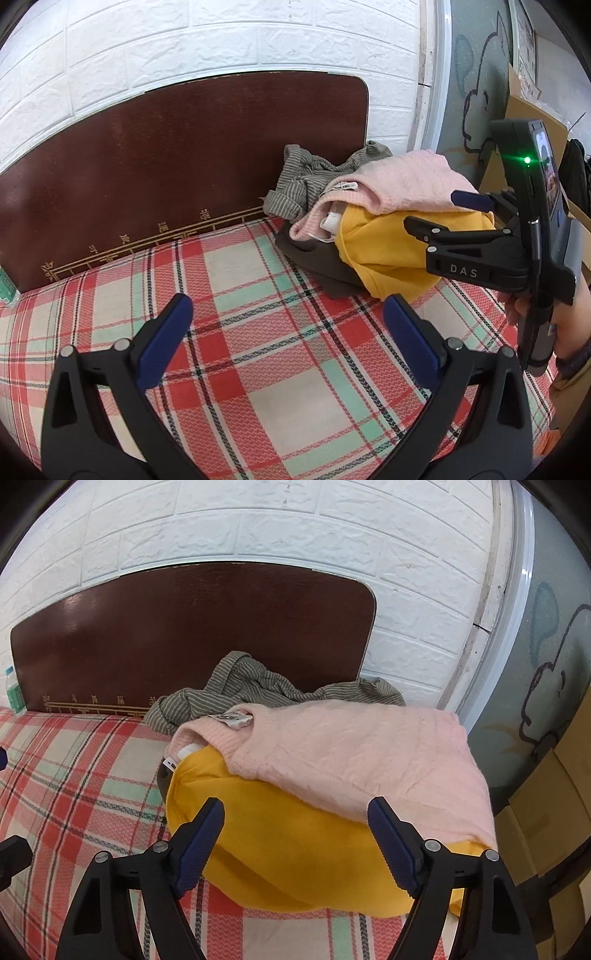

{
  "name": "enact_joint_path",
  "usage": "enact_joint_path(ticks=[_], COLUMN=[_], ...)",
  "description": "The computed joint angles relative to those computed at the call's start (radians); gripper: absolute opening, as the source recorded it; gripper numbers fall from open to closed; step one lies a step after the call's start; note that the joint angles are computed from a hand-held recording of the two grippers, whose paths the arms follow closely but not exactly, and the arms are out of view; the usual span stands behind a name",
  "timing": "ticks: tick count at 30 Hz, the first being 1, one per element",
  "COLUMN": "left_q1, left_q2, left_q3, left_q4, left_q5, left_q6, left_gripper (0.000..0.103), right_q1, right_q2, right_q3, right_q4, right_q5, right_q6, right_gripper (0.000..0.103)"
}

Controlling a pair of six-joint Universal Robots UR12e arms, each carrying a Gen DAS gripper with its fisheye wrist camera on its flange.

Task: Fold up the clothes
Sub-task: 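Reach the right gripper toward the yellow T-shirt under the pink sweater, then grasp the yellow T-shirt edge with the right gripper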

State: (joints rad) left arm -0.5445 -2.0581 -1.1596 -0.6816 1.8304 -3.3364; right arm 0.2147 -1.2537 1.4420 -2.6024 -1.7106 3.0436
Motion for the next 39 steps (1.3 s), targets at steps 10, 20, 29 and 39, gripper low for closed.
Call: enact_joint_path(ticks=[10,20,29,39], left_q1=[0.012,0.030,0.020,0.027], left_q2=[-0.001,0.001,-0.018,-0.024], left_q3=[-0.024,-0.029,-0.010,-0.026], left_q4=[0.022,0.021,0.019,0.029], left_q5=[-0.036,-0.026,-0.078,-0.129], left_q6=[-0.041,-0.021,-0.011,-0.026], left_gripper=[0.103,0.103,0.103,0.103], right_q1=[0.009,-0.075,-0.069,-0.051], right_q2=[0.090,0.052,0.023,-0.061], right_q3=[-0.114,-0.165,-0.192,0.013], right_q4=[0.133,0.111,0.221,0.110], right_q5=[-0.043,0.200,0.133,0.159], right_q6=[-0.063,0.188,0.067,-0.022], right_gripper=[0.055,0.008,0.029,0.047])
